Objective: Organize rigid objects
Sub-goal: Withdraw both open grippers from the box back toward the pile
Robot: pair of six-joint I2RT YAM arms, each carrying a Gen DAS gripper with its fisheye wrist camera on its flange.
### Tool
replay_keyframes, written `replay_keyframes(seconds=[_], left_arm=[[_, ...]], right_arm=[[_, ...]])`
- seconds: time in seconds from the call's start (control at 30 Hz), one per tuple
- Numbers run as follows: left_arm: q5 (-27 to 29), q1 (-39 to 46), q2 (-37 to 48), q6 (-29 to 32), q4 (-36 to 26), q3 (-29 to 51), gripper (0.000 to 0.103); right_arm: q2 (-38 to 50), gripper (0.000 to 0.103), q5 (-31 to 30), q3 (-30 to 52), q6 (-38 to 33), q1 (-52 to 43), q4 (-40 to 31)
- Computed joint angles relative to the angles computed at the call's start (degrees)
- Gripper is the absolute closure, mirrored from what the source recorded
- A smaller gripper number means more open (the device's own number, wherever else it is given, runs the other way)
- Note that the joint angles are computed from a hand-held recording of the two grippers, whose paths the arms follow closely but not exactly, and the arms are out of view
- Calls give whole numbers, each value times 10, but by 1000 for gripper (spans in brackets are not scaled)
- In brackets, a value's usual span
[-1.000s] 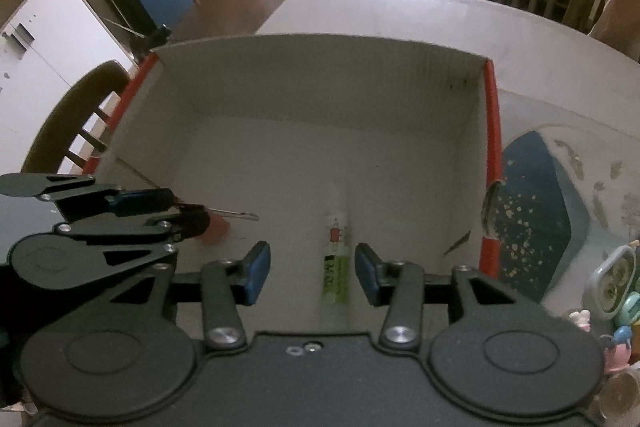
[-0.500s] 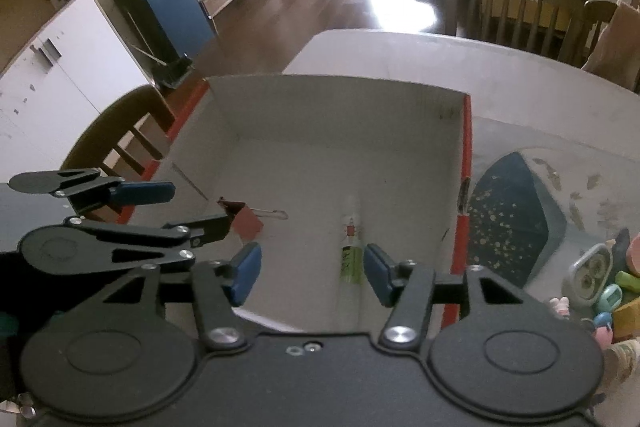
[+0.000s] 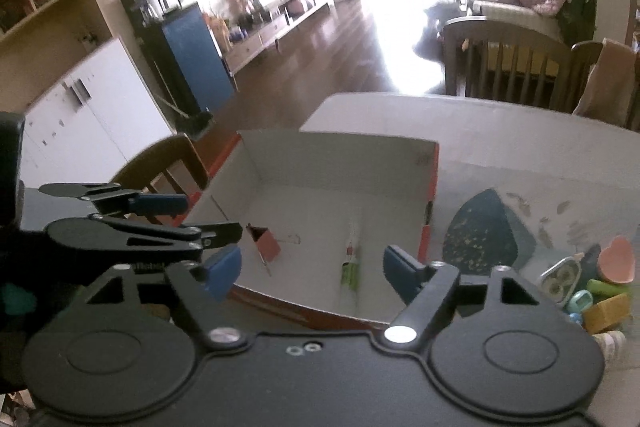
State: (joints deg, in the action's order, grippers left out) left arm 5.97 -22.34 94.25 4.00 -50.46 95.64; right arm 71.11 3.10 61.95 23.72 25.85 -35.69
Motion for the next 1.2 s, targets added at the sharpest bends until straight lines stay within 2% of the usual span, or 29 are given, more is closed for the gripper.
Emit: replay_keyframes(seconds=[0.2, 0.27, 0.3, 0.5, 0.67, 0.73, 0.93, 1.2], left_arm=[[-31, -39, -32, -32, 9, -10, 32], [-41, -55, -43, -45, 15, -17, 22], [-47, -62, -47, -52, 17, -20, 21], [-101, -128, -69, -91, 42, -45, 21], [-155, -192, -89, -115, 86, -79, 21], [-167, -214, -91, -126, 98, -85, 21], [-189, -270, -72, -162, 127, -92, 20], [-230, -336, -24, -194, 163, -86, 19]], right_arm=[[-106, 13, 26, -61, -16, 5, 5], [-139, 12, 37, -79, -22, 4, 1], [-157, 12, 39, -88, -26, 0, 0], [-263, 7, 42, -148, -62, -44, -2], [-347, 6, 18, -194, -115, -109, -7], [-370, 6, -11, -206, -138, -154, -15], [-425, 6, -150, -243, -216, -339, -49], [-457, 6, -328, -285, -394, -577, -112]])
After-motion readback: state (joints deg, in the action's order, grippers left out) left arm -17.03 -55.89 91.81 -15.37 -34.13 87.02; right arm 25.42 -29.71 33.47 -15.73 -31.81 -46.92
